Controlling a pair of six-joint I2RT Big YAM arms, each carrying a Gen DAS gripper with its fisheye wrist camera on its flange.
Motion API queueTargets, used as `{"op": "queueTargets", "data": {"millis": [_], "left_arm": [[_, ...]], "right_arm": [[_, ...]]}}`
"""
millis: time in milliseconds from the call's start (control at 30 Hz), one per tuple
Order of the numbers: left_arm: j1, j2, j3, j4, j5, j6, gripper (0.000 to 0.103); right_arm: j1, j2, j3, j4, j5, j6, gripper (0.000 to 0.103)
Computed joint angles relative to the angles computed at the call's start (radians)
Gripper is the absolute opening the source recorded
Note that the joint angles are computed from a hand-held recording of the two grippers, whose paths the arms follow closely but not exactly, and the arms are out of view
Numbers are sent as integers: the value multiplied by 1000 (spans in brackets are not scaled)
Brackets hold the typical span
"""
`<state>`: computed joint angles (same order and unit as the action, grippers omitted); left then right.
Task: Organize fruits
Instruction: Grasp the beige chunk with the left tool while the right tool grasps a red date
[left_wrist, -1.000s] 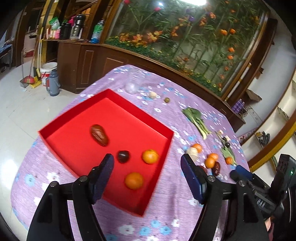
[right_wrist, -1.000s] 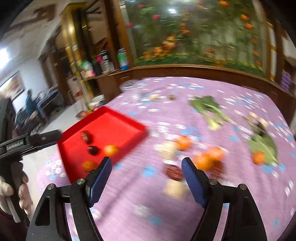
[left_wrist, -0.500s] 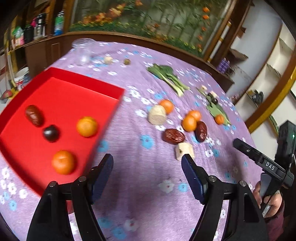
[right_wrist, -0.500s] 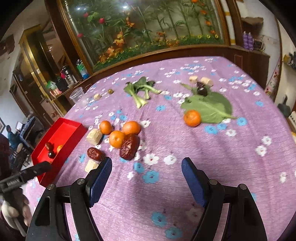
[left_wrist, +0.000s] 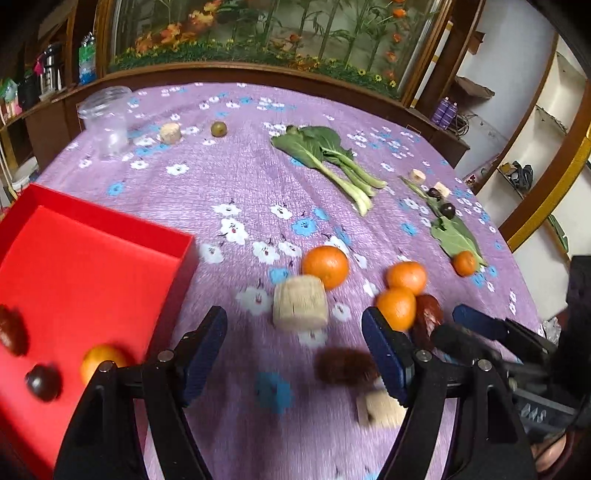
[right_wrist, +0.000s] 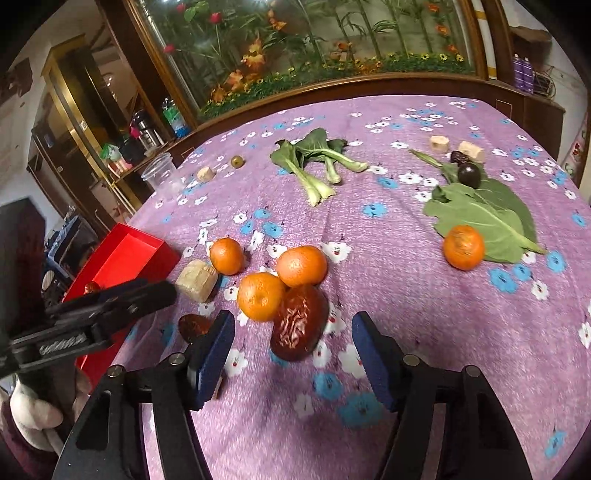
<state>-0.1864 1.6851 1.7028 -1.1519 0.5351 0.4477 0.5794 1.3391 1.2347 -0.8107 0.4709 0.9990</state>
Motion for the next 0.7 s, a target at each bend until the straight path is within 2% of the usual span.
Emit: {"op": "queueTargets", "data": {"millis": [167, 200, 300, 333, 400, 467, 500, 700], "left_arm": [[-26, 45, 23, -15, -32, 16, 59], [-29, 32, 0, 21, -37, 17, 58], [-40, 16, -28, 57, -63, 28, 55], [-43, 11, -37, 71, -77, 27, 47], [-45, 6, -44, 86, -87, 25, 35], [-42, 11, -35, 68, -74, 16, 35], [-40, 11, -35, 66, -72, 11, 35], [-19, -17, -58, 59, -43, 10, 35]], "right_arm": [[-18, 30, 18, -5, -22, -22, 68], [-21, 35, 21, -6, -29, -26, 67], [-24, 42, 22, -5, -27, -41, 64], [-25, 44, 21, -4, -29, -41, 56], [-30, 45, 13, 18, -49, -42, 54], [-26, 46, 18, 11, -35, -45, 49], [-21, 50, 26, -8, -17, -49, 41], [-18, 50, 29, -25, -12, -43, 36]]}}
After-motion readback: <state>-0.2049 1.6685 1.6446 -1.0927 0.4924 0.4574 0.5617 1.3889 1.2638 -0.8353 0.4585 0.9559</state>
